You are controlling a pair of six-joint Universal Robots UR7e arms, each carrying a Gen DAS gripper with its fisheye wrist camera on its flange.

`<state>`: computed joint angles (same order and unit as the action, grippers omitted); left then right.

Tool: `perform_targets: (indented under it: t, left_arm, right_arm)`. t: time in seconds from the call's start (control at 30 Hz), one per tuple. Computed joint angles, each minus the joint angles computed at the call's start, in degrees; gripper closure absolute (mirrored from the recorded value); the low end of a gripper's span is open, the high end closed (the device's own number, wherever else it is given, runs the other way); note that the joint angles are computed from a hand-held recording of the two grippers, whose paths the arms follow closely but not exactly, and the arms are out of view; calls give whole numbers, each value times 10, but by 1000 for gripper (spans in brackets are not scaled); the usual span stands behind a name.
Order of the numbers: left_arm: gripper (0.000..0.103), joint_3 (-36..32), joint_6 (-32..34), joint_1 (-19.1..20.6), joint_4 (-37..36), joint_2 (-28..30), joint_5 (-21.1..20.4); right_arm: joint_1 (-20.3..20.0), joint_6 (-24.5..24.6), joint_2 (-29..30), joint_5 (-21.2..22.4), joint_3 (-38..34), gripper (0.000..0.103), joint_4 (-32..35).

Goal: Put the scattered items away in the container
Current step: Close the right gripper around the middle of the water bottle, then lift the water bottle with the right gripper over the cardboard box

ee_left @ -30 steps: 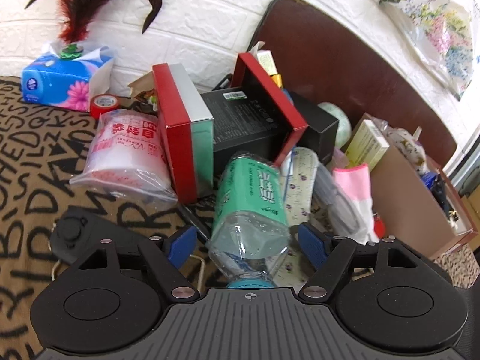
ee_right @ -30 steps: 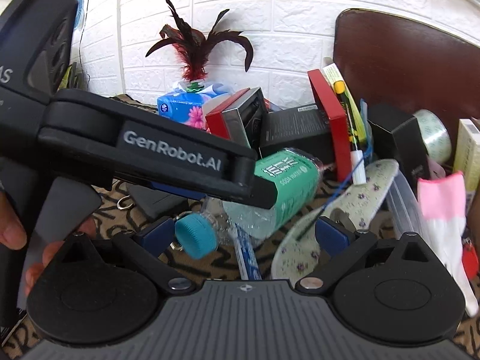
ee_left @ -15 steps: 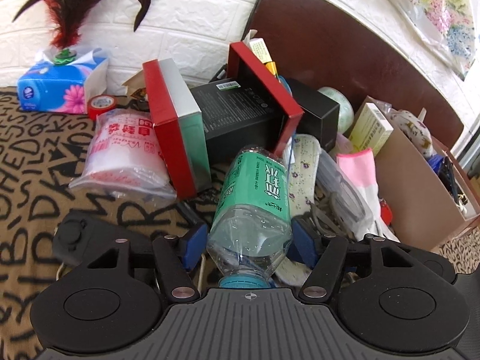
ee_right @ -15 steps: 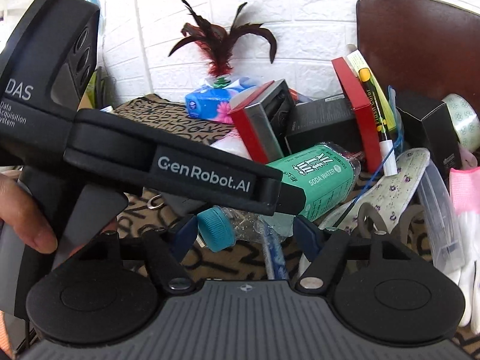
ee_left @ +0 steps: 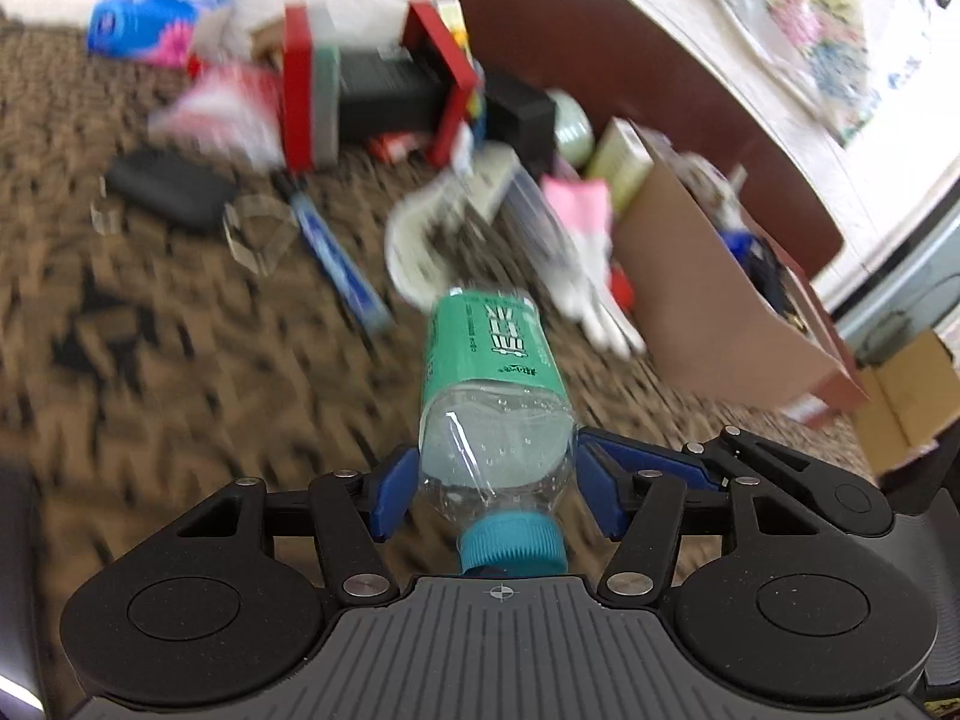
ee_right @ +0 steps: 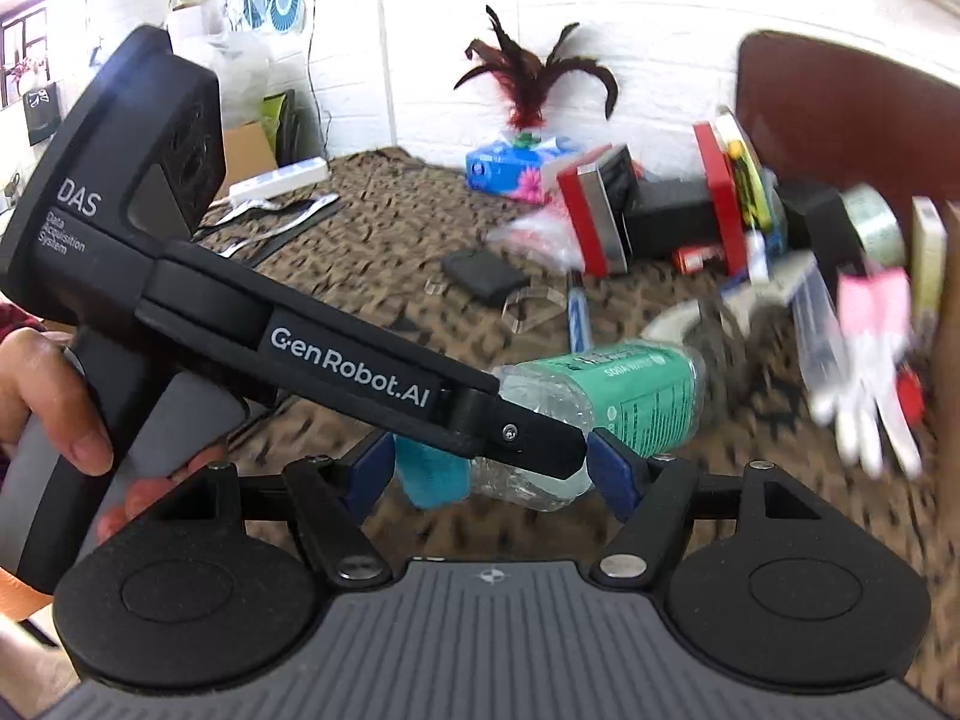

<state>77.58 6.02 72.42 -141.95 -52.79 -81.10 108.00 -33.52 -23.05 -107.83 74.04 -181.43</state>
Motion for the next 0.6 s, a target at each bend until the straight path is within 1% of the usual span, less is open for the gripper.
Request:
perform_targets:
  t: [0.03, 0.07, 0.1, 0.17, 0.23, 0.27, 0.3, 0.37, 0.47, 0.53, 0.6]
  left_arm:
    - [32, 18, -12, -1, 3, -9, -7]
    - [32, 35, -21, -2, 9, -18, -14]
    - [32, 50, -23, -3, 18, -26, -22]
    - [28, 76, -21, -3, 28, -38, -39]
    - [26, 92, -13, -5, 28, -45, -42]
    - [22, 98, -11, -5, 22, -48, -40]
    - [20, 102, -13, -6, 15, -51, -36]
    - [14, 104, -18, -7, 0, -56, -26]
    - [9, 98, -23, -10, -33, -55, 0]
    - [8, 84, -19, -13, -40, -45, 12]
    - [8, 68, -18, -13, -30, -35, 9]
  right_arm:
    - [3, 9, -10, -10, 24, 27, -12]
    - [6, 15, -20, -16, 48, 26, -26]
    - [8, 18, -30, -19, 71, 26, -42]
    - [10, 27, -48, -20, 112, 23, -63]
    - [11, 38, -59, -28, 142, 22, -82]
    - [11, 43, -62, -34, 151, 22, -90]
    - [11, 48, -63, -43, 155, 22, -98]
    - [11, 62, -64, -60, 160, 15, -118]
    - [7, 79, -65, -68, 162, 12, -138]
    - [5, 87, -62, -70, 156, 11, -138]
    - [4, 97, -57, -71, 150, 11, -135]
